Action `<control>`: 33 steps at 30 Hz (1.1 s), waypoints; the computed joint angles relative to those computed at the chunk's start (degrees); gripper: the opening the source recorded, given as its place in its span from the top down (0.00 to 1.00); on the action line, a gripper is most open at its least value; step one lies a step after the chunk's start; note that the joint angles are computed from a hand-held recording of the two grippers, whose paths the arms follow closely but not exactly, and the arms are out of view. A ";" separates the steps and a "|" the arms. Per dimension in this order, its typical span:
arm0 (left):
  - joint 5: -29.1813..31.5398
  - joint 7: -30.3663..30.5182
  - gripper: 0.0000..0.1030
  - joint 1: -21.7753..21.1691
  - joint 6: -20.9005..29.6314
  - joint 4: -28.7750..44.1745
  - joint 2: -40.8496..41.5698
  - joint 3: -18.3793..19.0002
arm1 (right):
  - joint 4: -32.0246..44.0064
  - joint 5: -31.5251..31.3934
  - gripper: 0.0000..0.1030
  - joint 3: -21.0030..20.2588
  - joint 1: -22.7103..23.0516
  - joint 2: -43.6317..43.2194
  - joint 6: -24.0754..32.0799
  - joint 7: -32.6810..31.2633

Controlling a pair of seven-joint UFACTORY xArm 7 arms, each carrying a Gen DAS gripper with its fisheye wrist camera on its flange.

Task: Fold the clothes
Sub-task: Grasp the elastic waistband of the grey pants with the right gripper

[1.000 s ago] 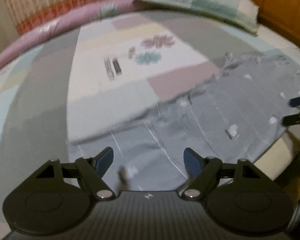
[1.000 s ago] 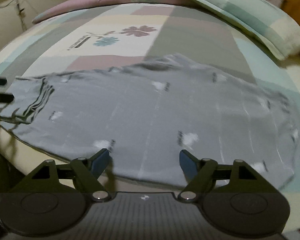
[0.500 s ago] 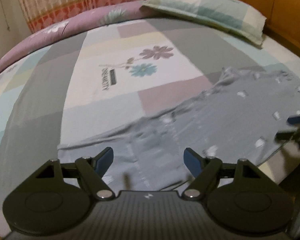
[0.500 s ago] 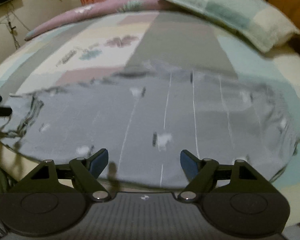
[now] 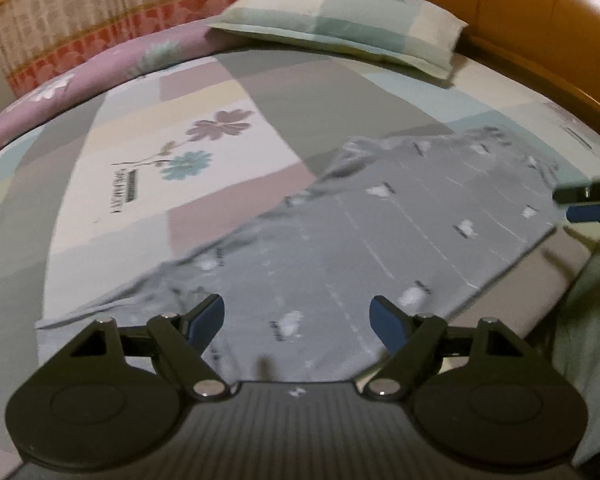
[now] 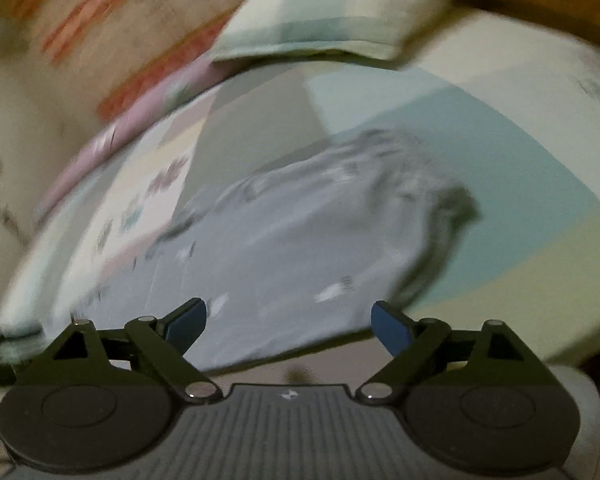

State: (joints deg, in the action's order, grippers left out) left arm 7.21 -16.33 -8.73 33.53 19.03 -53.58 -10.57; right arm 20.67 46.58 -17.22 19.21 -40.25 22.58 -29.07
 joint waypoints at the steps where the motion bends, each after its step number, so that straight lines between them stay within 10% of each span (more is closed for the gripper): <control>1: -0.06 -0.18 0.22 -0.26 -0.07 0.06 0.33 -0.37 | 0.69 2.00 0.10 -3.07 1.06 0.52 0.51 -1.37; 14: 0.32 -1.81 0.22 -1.06 0.68 2.41 4.22 -1.37 | 13.74 27.34 0.03 -15.46 2.31 19.45 13.55 -16.30; 33: -0.24 -1.99 0.22 -2.07 -0.55 2.46 5.85 -0.38 | 17.43 33.81 0.00 -2.49 -7.50 25.64 15.90 -20.79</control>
State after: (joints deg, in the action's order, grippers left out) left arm 6.97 -18.32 -10.80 32.98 21.49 -47.73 -10.95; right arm 38.10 80.38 -19.71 11.71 -14.60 38.49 -49.86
